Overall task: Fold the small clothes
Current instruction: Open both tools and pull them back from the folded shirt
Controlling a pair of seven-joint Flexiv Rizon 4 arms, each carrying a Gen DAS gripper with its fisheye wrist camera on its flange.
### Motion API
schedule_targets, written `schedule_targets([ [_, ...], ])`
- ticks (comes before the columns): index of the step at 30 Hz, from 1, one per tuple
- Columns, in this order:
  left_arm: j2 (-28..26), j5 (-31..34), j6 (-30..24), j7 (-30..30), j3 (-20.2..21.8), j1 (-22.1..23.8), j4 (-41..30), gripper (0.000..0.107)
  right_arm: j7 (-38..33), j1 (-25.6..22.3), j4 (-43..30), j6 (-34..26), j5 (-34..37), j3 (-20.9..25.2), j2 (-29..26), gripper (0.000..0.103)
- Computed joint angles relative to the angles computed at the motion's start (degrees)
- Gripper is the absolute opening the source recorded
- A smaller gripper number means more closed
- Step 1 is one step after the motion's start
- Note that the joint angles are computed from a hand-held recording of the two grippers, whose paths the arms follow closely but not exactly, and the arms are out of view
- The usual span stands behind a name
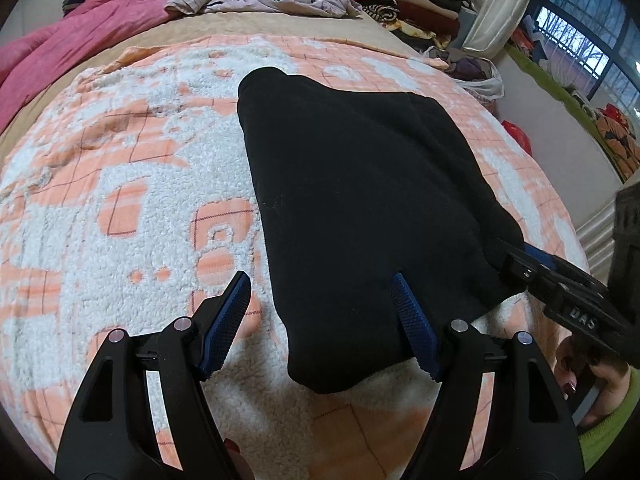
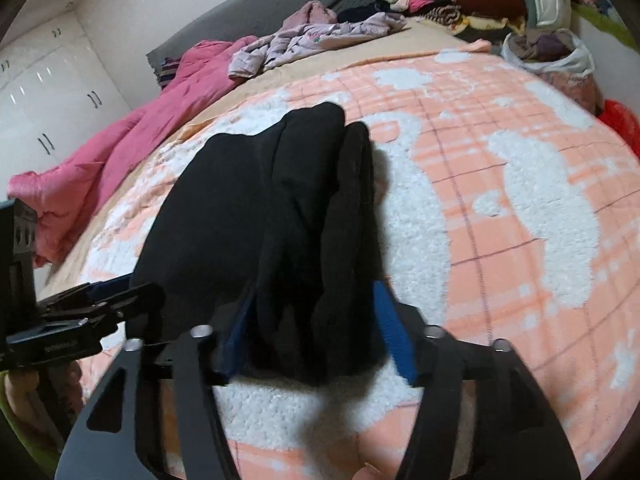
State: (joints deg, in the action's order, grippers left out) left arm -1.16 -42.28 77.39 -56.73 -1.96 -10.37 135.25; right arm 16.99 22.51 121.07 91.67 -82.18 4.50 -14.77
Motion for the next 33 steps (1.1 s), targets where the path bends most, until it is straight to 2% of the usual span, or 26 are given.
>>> schedule_targets([
  [4, 0.41, 0.33, 0.35, -0.59, 0.07, -0.14, 0.34, 0.065, 0.49, 0.10, 1.37, -4.34, -0.48, 1.13, 2.48, 0.076],
  [6, 0.76, 0.63, 0.41, -0.91, 0.19, -0.25, 0.58, 0.065, 3.70, -0.63, 1.32, -4.71, -3.98, 1.18, 3.35, 0.080],
  [7, 1.01, 0.56, 0.51, -0.93, 0.24, -0.35, 0.78, 0.065, 4.42, -1.07, 1.51, -5.08, -4.47, 1.67, 3.83, 0.086],
  [11, 2.01, -0.16, 1.02, -0.41, 0.53, -0.88, 1.40, 0.065, 7.76, -2.89, 2.27, -6.79, -7.63, 3.28, 6.32, 0.095],
  [15, 3.47, -1.06, 1.54, 0.20, 1.05, -1.67, 2.20, 0.071, 9.02, -3.36, 3.17, -9.40, -8.84, 4.69, 8.93, 0.097],
  [20, 6.03, -0.59, 3.25, 0.25, 2.09, -2.84, 3.73, 0.093, 8.24, -3.13, 4.07, -12.18, -9.81, 6.37, 11.63, 0.098],
  [26, 9.26, -1.23, 5.77, 0.54, 3.95, -5.06, 6.32, 0.093, 8.94, -1.69, 4.97, -15.82, -10.88, 7.75, 13.77, 0.098],
  [33, 12.31, 0.42, 7.91, 0.19, 6.37, -6.63, 9.72, 0.093, 6.81, 0.41, 5.95, -19.63, -8.62, 9.21, 14.88, 0.098],
])
